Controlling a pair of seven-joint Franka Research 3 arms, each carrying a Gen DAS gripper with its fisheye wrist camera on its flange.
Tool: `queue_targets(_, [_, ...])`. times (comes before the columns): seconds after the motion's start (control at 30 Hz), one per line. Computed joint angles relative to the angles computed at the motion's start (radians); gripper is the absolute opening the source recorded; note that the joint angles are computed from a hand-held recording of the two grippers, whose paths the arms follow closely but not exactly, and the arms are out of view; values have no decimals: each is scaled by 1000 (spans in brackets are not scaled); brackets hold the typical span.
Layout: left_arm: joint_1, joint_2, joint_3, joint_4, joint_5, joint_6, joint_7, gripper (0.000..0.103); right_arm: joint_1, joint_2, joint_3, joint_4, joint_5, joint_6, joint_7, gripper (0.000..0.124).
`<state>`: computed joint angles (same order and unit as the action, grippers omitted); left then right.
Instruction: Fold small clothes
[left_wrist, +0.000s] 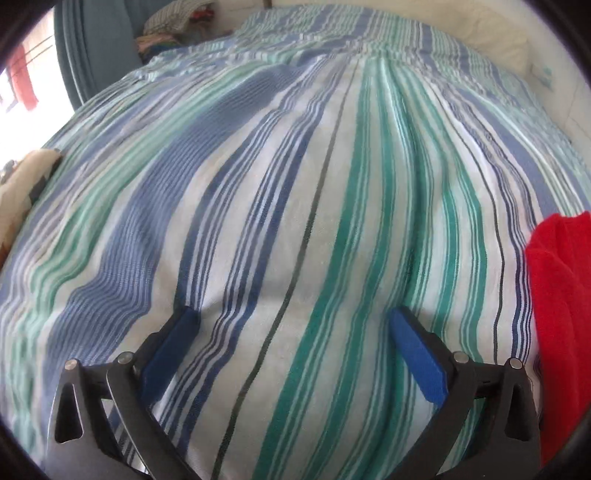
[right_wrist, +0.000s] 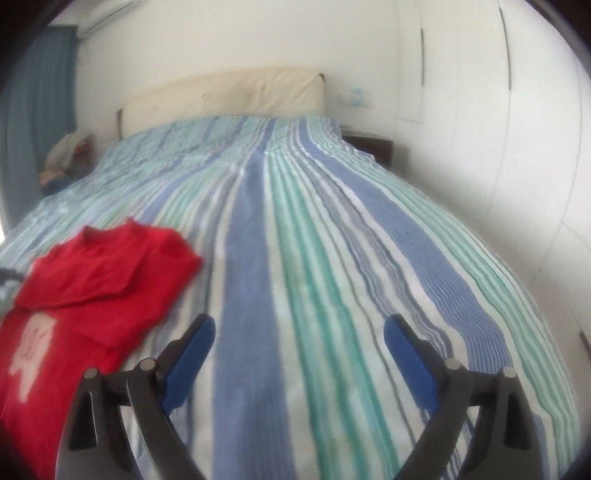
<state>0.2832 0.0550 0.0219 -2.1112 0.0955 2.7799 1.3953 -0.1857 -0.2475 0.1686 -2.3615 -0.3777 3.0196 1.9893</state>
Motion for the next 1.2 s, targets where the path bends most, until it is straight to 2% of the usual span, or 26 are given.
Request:
queue_targets(0.03, [8, -31, -6, -48, -81, 63, 39, 103, -71, 46, 48, 41, -41, -37, 58, 92])
queue_targets(0.07, [7, -55, -5, -75, -117, 89, 49, 103, -107, 91, 72, 72, -11, -74, 69, 92])
queue_targets(0.1, [3, -66, -2, -91, -113, 100, 34, 103, -108, 133, 73, 101, 88, -131, 29, 92])
queue_targets(0.13, [-1, -68, -1, -98, -95, 106, 23, 103, -75, 157, 39, 117, 223, -162, -69, 93])
queue_targets(0.17, [-2, -60, 1, -88, -49, 89, -12, 103, -7, 152, -30, 111, 287, -143, -133, 95])
queue_targets(0.2, [-4, -53, 1, -73, 8, 65, -56, 103, 58, 148, -92, 109, 281, -133, -140, 101])
queue_targets(0.23, [-7, -47, 2, -58, 61, 45, -95, 103, 90, 150, -121, 113, 262, -147, -139, 103])
queue_targets(0.3, [-11, -47, 3, -53, 130, 34, -145, 103, 111, 157, -142, 123, 238, -164, -131, 103])
queue_targets(0.37, [-11, -45, 4, -50, 114, 34, -133, 103, 133, 156, -166, 119, 256, -159, -142, 103])
queue_targets(0.43, [-8, -40, 7, -47, 68, 39, -94, 103, 141, 155, -173, 118, 240, -159, -129, 103])
queue_targets(0.53, [-7, -40, 8, -46, 75, 38, -96, 103, 140, 161, -172, 126, 180, -174, -85, 103])
queue_targets(0.67, [-6, -40, 8, -46, 76, 38, -96, 103, 142, 178, -155, 170, -18, -260, 52, 103])
queue_targets(0.77, [-6, -40, 7, -47, 74, 40, -97, 103, 166, 194, -164, 202, -95, -318, 95, 103])
queue_targets(0.9, [-6, -40, 7, -47, 77, 40, -99, 103, 183, 181, -185, 187, -66, -307, 77, 103])
queue_targets(1.2, [-6, -39, 7, -47, 79, 40, -102, 103, 188, 185, -188, 195, -72, -316, 81, 103])
